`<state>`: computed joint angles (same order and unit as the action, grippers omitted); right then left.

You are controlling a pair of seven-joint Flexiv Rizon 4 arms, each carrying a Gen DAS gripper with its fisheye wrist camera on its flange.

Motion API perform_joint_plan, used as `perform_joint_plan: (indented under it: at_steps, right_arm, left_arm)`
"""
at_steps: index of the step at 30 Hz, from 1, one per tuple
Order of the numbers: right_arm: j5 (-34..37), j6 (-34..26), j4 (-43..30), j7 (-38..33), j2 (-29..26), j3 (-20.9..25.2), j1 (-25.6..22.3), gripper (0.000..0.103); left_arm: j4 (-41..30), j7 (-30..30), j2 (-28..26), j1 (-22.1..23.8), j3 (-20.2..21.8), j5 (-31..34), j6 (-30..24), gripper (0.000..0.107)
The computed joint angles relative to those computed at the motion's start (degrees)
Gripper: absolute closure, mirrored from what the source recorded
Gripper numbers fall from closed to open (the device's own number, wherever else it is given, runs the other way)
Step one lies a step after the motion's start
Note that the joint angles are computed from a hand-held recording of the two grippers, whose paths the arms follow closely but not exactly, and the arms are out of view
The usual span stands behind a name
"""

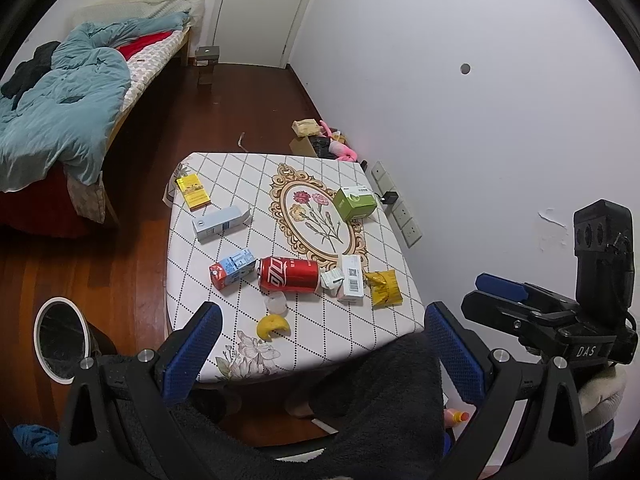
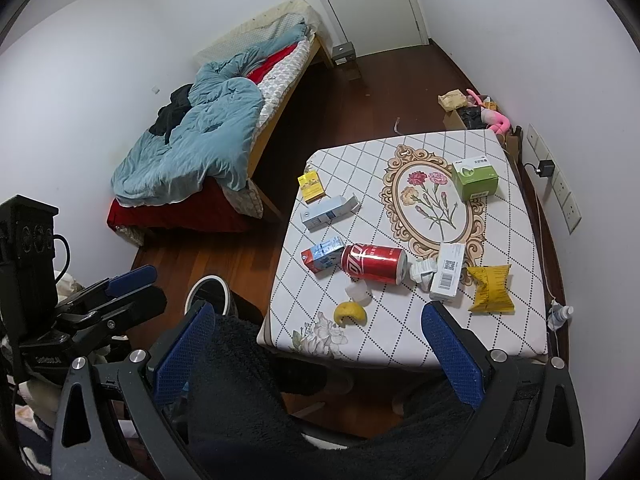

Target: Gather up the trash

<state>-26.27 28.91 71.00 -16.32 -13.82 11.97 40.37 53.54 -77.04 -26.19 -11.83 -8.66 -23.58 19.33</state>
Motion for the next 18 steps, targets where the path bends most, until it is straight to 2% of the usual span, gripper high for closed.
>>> perform_joint_plan:
  at_steps: [18]
  right_arm:
    - [0.48,0.46,-0.18,-0.08,-0.21,-0.15,-0.29,0.000]
  left_arm:
    - [-1.70,0.15,-1.22,0.11,-0.20,-0.26,-1.22,0.004]
